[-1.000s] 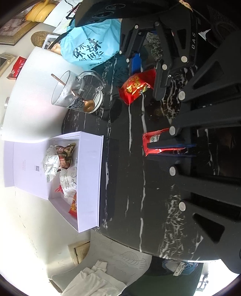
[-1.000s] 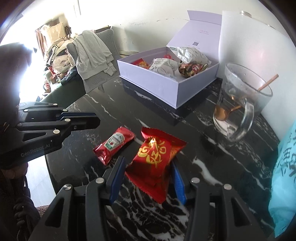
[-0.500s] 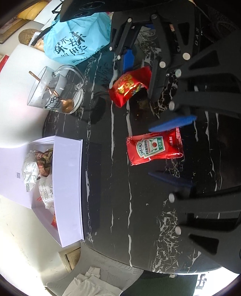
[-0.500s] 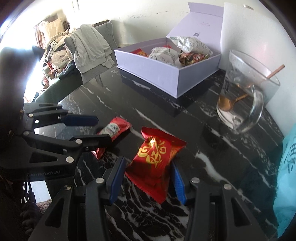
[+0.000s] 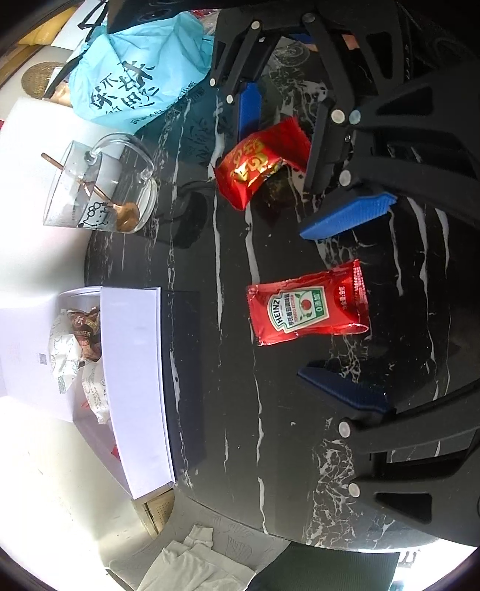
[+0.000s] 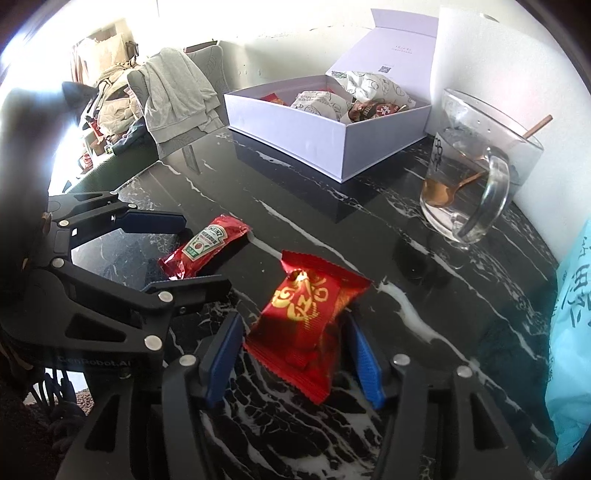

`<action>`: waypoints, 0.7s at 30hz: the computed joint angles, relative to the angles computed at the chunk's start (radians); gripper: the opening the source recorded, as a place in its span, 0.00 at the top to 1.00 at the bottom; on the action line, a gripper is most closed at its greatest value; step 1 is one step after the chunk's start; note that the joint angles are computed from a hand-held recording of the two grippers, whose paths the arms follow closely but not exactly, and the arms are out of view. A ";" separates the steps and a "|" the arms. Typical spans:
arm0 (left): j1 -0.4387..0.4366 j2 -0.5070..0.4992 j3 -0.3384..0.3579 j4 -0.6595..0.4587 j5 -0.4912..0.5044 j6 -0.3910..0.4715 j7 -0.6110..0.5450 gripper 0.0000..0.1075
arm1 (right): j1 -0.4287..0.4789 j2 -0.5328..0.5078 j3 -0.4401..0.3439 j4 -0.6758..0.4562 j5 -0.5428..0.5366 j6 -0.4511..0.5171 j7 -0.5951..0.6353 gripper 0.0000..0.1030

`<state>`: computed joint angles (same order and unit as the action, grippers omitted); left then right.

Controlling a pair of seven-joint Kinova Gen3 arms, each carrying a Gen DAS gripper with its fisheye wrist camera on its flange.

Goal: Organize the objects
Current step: 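Lift the ketchup packet with the left tool while the right tool lifts the candy bag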

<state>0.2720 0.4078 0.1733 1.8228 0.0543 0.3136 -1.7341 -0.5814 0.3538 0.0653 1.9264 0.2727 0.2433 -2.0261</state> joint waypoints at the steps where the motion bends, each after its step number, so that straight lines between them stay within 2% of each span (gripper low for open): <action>1: -0.001 -0.001 0.002 0.003 0.001 -0.006 -0.002 0.36 | -0.010 -0.001 0.012 0.006 0.005 -0.008 -0.010 0.40; 4: -0.025 -0.004 0.033 0.014 0.011 -0.023 -0.036 0.57 | -0.018 -0.004 0.022 0.016 0.010 -0.024 -0.020 0.40; 7: 0.003 -0.006 0.023 -0.004 -0.016 0.009 -0.058 0.72 | -0.019 -0.007 0.026 0.023 0.006 -0.035 -0.023 0.41; 8: 0.017 -0.004 0.013 -0.011 -0.023 0.016 -0.058 0.75 | -0.038 -0.007 0.046 0.026 0.013 -0.039 -0.035 0.47; 9: 0.034 -0.004 -0.001 -0.015 -0.037 0.017 -0.052 0.76 | -0.075 -0.007 0.084 0.031 0.030 -0.042 -0.058 0.53; 11: 0.021 0.001 0.015 -0.021 -0.028 0.022 -0.071 0.78 | -0.095 -0.008 0.106 0.036 0.052 -0.046 -0.083 0.54; 14: -0.023 0.011 0.052 -0.038 0.014 0.047 -0.107 0.79 | -0.039 -0.017 0.054 0.047 0.022 -0.063 -0.059 0.55; 18: -0.017 0.008 0.042 -0.045 0.032 0.066 -0.116 0.81 | 0.012 -0.026 0.003 0.049 -0.020 -0.063 -0.022 0.56; 21: -0.042 0.000 0.063 -0.043 0.059 0.069 -0.148 0.81 | 0.045 -0.040 -0.029 0.055 -0.045 -0.069 0.012 0.57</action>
